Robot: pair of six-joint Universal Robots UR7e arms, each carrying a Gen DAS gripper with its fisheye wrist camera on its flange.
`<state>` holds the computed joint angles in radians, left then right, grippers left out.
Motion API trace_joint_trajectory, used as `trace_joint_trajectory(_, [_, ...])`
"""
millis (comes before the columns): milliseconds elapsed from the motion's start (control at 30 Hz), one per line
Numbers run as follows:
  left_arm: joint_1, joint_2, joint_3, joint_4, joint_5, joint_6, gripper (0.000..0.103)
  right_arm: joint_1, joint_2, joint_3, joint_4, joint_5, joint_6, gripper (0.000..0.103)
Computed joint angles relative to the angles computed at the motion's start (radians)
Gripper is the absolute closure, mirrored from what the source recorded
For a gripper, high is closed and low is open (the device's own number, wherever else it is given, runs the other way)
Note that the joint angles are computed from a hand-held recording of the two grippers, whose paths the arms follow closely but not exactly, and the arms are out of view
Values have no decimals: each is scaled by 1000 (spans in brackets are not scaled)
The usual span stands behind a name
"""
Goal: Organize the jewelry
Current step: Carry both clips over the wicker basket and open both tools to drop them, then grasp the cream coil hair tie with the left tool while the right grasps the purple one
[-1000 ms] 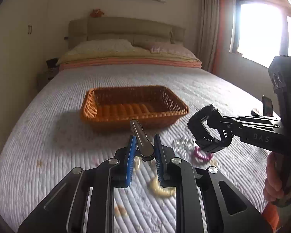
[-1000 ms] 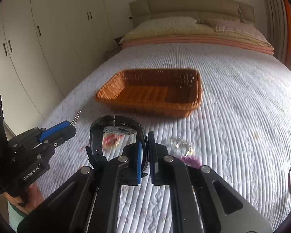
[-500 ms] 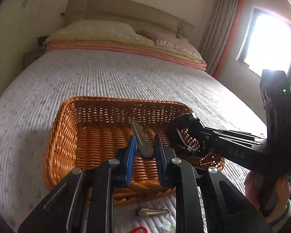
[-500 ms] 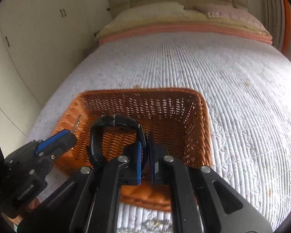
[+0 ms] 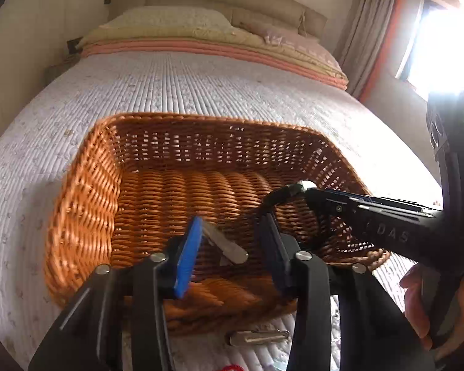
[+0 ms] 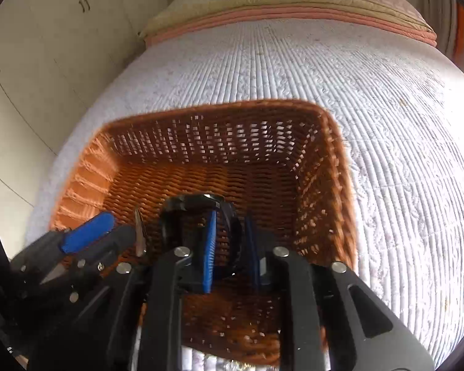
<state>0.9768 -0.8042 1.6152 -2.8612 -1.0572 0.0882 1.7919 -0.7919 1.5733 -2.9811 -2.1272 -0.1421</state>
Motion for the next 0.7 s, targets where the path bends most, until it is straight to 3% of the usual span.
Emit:
trace_joint_trajectory(167, [-52, -104, 127, -112, 0, 12, 59, 31, -115, 133, -104, 24, -50, 79])
trace_joint_trajectory(300, [-113, -219, 271, -207, 14, -4, 58, 67, -217, 274, -229, 0, -112, 64])
trace_joint_trajectory(400, [-155, -290, 371, -238, 31, -45, 57, 89, -270, 382, -332, -29, -177, 62])
trace_joint_trajectory(500, [-182, -353, 470, -247, 30, -101, 57, 112, -262, 459, -469, -96, -259, 62])
trace_joint_trajectory(567, [-195, -379, 526, -247, 32, -144, 57, 111, -266, 522, -554, -93, -296, 62])
trace_joint_trajectory(700, [-195, -383, 582, -221, 18, -206, 57, 65, -260, 590, -615, -59, -294, 62])
